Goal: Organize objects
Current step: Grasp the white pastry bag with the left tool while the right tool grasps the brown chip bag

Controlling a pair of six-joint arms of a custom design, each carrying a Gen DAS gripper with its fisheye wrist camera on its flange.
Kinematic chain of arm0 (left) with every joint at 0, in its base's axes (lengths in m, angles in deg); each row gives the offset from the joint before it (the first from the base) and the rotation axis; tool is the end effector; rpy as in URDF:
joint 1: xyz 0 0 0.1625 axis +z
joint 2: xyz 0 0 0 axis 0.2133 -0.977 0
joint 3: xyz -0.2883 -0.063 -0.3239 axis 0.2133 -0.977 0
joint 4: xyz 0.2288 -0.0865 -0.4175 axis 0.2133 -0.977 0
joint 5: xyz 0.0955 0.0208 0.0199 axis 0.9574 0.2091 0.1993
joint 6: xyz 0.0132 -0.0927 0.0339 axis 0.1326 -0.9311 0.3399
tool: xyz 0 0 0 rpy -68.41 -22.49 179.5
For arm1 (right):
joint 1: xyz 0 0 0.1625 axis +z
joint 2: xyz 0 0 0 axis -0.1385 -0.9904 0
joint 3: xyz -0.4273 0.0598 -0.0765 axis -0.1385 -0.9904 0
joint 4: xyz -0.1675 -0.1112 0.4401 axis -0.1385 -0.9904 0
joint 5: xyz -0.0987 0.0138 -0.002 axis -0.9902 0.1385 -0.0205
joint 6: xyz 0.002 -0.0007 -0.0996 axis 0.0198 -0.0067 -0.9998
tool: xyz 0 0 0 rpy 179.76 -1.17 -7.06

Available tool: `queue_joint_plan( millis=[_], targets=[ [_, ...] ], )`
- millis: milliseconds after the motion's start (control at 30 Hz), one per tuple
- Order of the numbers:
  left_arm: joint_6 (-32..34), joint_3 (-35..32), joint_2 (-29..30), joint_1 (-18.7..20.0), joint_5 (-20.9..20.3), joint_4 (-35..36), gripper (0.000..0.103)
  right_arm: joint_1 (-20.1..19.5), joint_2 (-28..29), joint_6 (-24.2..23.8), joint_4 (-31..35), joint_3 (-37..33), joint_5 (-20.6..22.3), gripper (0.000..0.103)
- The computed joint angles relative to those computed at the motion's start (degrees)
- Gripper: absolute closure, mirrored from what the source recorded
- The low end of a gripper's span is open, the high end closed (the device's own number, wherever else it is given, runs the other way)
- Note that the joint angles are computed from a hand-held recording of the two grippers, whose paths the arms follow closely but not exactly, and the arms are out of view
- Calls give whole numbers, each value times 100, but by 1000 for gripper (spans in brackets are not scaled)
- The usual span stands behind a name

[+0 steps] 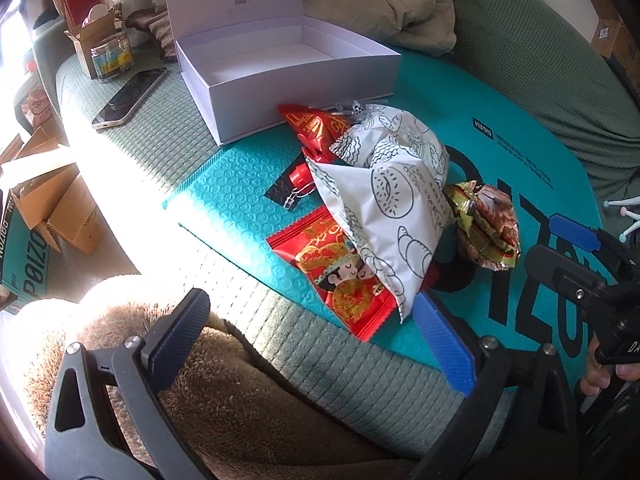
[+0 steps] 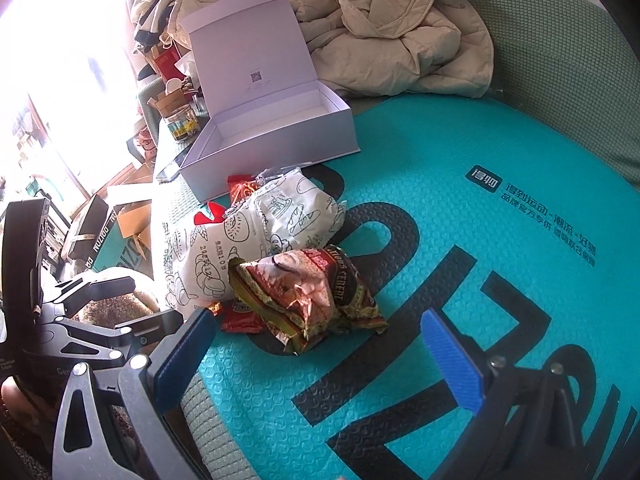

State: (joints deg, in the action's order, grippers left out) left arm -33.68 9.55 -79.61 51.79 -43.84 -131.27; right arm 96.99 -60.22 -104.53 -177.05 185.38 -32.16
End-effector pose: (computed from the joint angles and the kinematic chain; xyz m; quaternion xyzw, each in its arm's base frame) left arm -0.1938 -0.8040 -0.0121 0.3616 0.9014 -0.0948 0.2185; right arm 0.0690 -0.6836 0.1461 -0.0075 -0.8767 0.3721 0.3048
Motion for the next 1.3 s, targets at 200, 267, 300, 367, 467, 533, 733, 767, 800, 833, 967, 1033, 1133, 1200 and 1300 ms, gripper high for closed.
queue_joint_plan(
  millis=[200,267,300,367,467,533,733,767,800,833,967,1033,1133,1200,1300],
  targets=[
    [-68,-71,17,39,-171,125,4,-84,126,-90,195,-235,10,0],
    [27,-14,-24,30,-257,-18,6,-106,179,-149,286,-327,35,0],
    [88,19,-48,25,-308,-105,6,-117,206,-170,325,-372,45,0],
    [189,39,-73,23,-432,-204,6,-148,233,-173,430,-431,107,0],
    [268,-2,-61,28,-524,-216,6,-198,247,-137,593,-495,217,7],
    [280,-85,-19,44,-574,-136,6,-234,239,-95,674,-512,313,11],
    [246,-319,101,107,-751,92,6,-324,177,-31,817,-469,654,23],
    [263,-346,116,112,-786,106,6,-327,178,-45,790,-463,649,24],
    [288,-359,123,112,-818,116,6,-332,171,-60,763,-448,664,26],
    [323,-374,133,110,-842,124,6,-338,158,-67,742,-428,684,27],
    [452,-472,190,107,-998,268,6,-348,94,-90,659,-325,705,31],
    [499,-519,232,94,-1008,285,6,-332,63,-135,592,-267,600,32],
    [573,-607,305,75,-1048,302,6,-316,6,-190,517,-179,439,33],
    [625,-710,375,59,-1073,384,6,-298,-19,-226,459,-131,292,33],
    [779,-792,456,18,-1091,388,6,-303,-74,-231,392,-49,197,33]
  ],
)
